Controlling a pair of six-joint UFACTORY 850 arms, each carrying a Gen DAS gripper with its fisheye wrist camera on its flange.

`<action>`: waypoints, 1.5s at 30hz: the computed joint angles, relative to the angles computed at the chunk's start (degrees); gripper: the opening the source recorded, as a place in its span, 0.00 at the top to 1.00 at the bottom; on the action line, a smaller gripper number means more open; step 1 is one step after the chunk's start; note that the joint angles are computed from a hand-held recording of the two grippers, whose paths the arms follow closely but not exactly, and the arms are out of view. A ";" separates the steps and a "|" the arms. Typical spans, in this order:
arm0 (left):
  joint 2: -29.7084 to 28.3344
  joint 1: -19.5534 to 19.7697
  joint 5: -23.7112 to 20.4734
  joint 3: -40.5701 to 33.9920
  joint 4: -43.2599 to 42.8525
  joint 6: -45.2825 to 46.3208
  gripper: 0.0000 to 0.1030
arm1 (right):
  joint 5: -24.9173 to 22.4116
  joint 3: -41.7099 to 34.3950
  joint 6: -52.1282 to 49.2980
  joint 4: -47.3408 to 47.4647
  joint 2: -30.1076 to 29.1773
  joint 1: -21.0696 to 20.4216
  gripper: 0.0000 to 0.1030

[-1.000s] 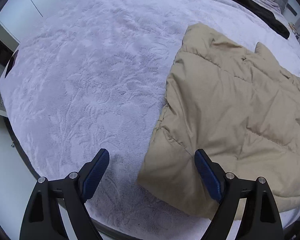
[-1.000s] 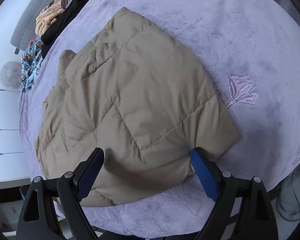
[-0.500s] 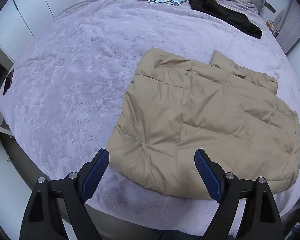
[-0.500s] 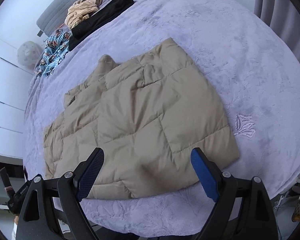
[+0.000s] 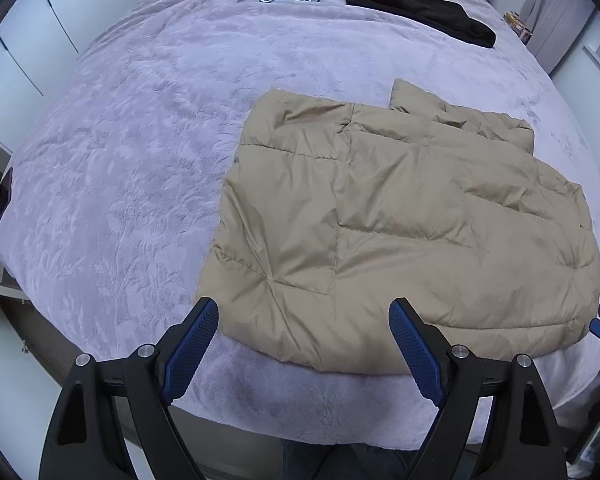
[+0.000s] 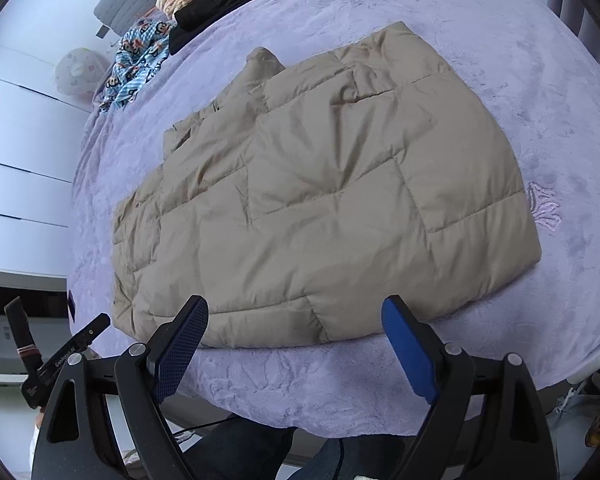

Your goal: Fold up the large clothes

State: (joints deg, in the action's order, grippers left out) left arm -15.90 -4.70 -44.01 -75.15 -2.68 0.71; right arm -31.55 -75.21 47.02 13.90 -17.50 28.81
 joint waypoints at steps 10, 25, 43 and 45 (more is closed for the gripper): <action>-9.87 6.24 -5.00 -12.03 -6.51 14.37 0.14 | -2.60 -16.97 5.81 -1.67 -13.74 3.39 0.12; -33.91 14.58 -32.26 -32.60 -30.44 30.78 0.14 | -14.42 -32.36 8.29 -0.50 -25.06 4.80 0.12; -44.46 10.73 -50.02 -42.84 -41.94 36.57 0.73 | -17.97 -34.18 8.16 -4.42 -25.55 4.23 0.12; -42.81 10.76 -50.03 -41.88 -42.94 36.64 0.73 | -17.77 -32.94 11.02 -9.15 -24.12 4.28 0.12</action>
State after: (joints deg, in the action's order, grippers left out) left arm -58.71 6.07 -94.04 -117.04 -45.62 37.35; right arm -49.32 -108.14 58.04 4.75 -41.63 33.10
